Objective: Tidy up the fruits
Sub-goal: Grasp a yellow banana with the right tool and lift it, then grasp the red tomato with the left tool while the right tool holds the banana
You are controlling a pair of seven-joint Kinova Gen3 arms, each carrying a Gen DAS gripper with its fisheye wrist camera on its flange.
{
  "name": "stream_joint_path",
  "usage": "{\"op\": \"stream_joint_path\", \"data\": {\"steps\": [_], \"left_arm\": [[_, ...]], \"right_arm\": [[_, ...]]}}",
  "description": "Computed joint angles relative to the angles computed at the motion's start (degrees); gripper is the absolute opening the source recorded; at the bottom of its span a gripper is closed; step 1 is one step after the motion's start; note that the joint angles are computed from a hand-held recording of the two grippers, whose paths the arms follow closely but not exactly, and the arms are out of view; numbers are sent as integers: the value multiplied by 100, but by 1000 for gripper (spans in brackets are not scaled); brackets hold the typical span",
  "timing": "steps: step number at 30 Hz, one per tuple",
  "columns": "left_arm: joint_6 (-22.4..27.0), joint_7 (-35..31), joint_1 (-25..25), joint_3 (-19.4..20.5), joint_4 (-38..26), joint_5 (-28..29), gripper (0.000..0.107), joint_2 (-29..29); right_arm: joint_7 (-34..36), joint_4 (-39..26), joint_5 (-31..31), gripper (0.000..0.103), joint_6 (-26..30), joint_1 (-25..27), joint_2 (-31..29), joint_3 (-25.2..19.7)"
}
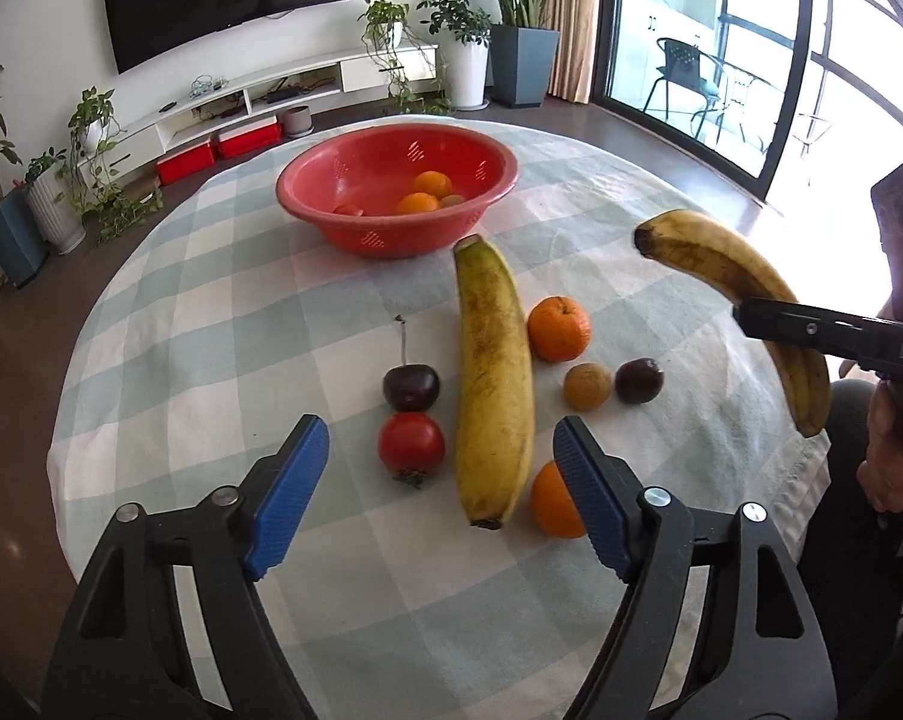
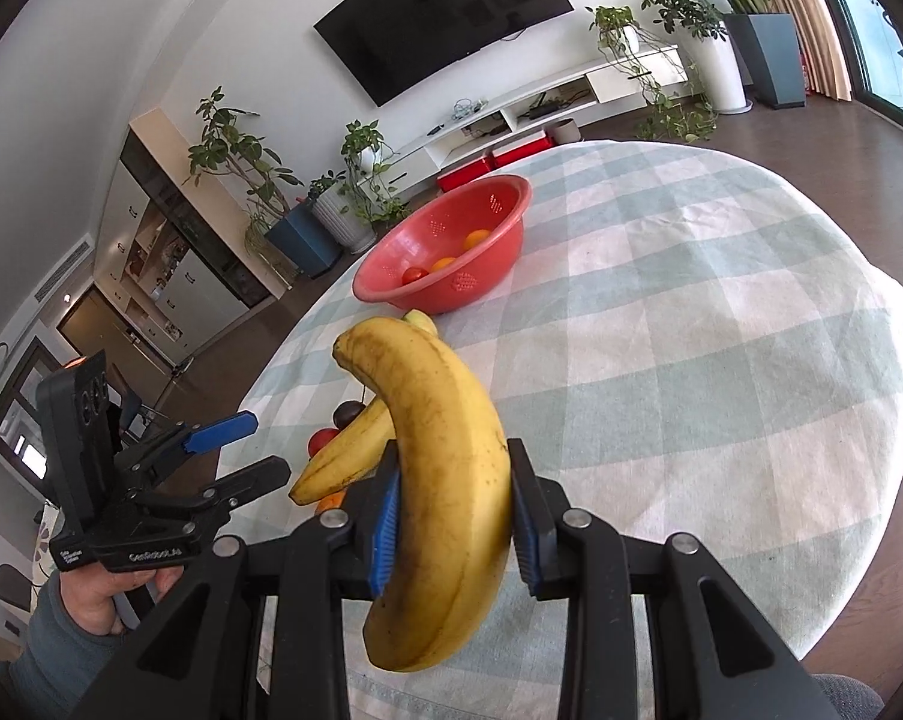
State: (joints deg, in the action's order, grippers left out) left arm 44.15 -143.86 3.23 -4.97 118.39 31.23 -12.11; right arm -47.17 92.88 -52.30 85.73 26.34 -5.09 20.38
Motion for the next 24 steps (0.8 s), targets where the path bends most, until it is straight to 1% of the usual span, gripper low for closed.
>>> {"op": "stream_joint_path", "data": {"steps": [2,3,6,8,14,19,24], "left_arm": [[184,68,-140,-97,-226,-94,65,271],[231,110,-216,-88,-322,-155,59,380],[420,245,-369,67,-564,-434,56,653],[492,211,-400,172,-639,-483,53,790],[543,323,-438,399,-705,-431,52,1025],[540,610,-450,508,-801,-697,51,1191],[505,598,-465,553,-791,-777,51,1257]], "right_arm": [[92,34,-71,34,19,1,-5,23],[119,48,-100,34,28,5,5,32],[128,52,-147,34,75,43,49,46],[150,59,-179,34,90,72,56,42],[168,54,-189,34,99,107,77,0],[169,79,-145,34,54,91,65,-44],[156,75,-149,34,60,84,68,-32]]}}
